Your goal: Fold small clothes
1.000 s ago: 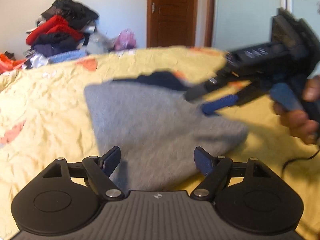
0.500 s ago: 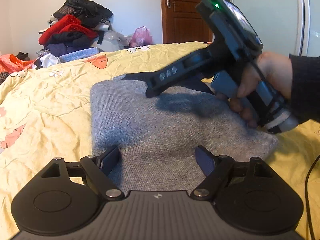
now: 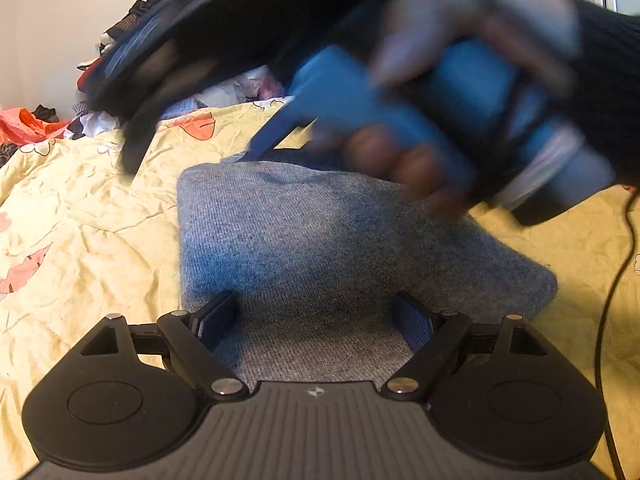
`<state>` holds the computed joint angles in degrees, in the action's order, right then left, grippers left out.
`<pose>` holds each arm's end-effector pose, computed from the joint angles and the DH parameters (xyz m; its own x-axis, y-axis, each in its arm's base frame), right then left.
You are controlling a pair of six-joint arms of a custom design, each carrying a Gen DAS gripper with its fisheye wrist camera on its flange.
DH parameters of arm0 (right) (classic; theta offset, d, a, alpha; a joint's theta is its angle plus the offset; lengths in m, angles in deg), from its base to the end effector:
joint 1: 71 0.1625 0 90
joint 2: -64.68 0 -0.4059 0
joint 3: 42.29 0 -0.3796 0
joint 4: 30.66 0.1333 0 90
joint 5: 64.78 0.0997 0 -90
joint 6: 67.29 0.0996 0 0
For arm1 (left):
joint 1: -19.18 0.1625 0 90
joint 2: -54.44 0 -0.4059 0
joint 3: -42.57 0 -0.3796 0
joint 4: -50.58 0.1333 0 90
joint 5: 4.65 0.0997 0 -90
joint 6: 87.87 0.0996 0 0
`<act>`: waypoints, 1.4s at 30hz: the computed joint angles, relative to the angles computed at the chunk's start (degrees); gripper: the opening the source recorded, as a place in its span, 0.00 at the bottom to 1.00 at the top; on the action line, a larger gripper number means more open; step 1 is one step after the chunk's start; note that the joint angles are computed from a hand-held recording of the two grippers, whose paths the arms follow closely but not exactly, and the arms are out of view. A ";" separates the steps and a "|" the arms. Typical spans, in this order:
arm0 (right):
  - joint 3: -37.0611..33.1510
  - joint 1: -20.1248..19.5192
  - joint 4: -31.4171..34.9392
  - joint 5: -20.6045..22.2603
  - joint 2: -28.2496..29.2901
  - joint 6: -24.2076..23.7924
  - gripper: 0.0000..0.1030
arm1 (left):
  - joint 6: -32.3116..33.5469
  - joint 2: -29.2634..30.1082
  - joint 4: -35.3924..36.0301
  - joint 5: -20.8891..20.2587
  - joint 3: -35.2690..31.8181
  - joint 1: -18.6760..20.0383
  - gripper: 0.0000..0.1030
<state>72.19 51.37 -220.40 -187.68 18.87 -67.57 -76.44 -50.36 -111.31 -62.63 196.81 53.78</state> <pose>0.3611 -0.4218 0.0798 -0.8570 -0.2163 0.4678 -0.4628 0.7224 -0.5138 -0.1145 -0.3051 0.2266 -0.4845 0.6754 -0.5560 0.8741 0.3989 -0.2772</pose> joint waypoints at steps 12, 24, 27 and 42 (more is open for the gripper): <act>-1.87 1.15 1.19 -6.94 4.33 -6.24 0.96 | -5.26 -12.18 8.10 -4.67 -1.03 2.42 0.83; 31.63 -0.89 -11.23 -1.68 -18.31 19.62 0.80 | -16.67 -6.13 22.62 -32.37 -15.11 25.67 0.83; 33.51 0.13 -15.24 1.57 -16.03 18.81 0.65 | -16.93 -4.52 21.48 -31.16 -14.42 24.38 0.36; 32.23 -0.71 -1.17 2.91 -24.74 15.60 0.74 | -11.64 -7.74 31.10 -25.72 -17.07 21.27 0.47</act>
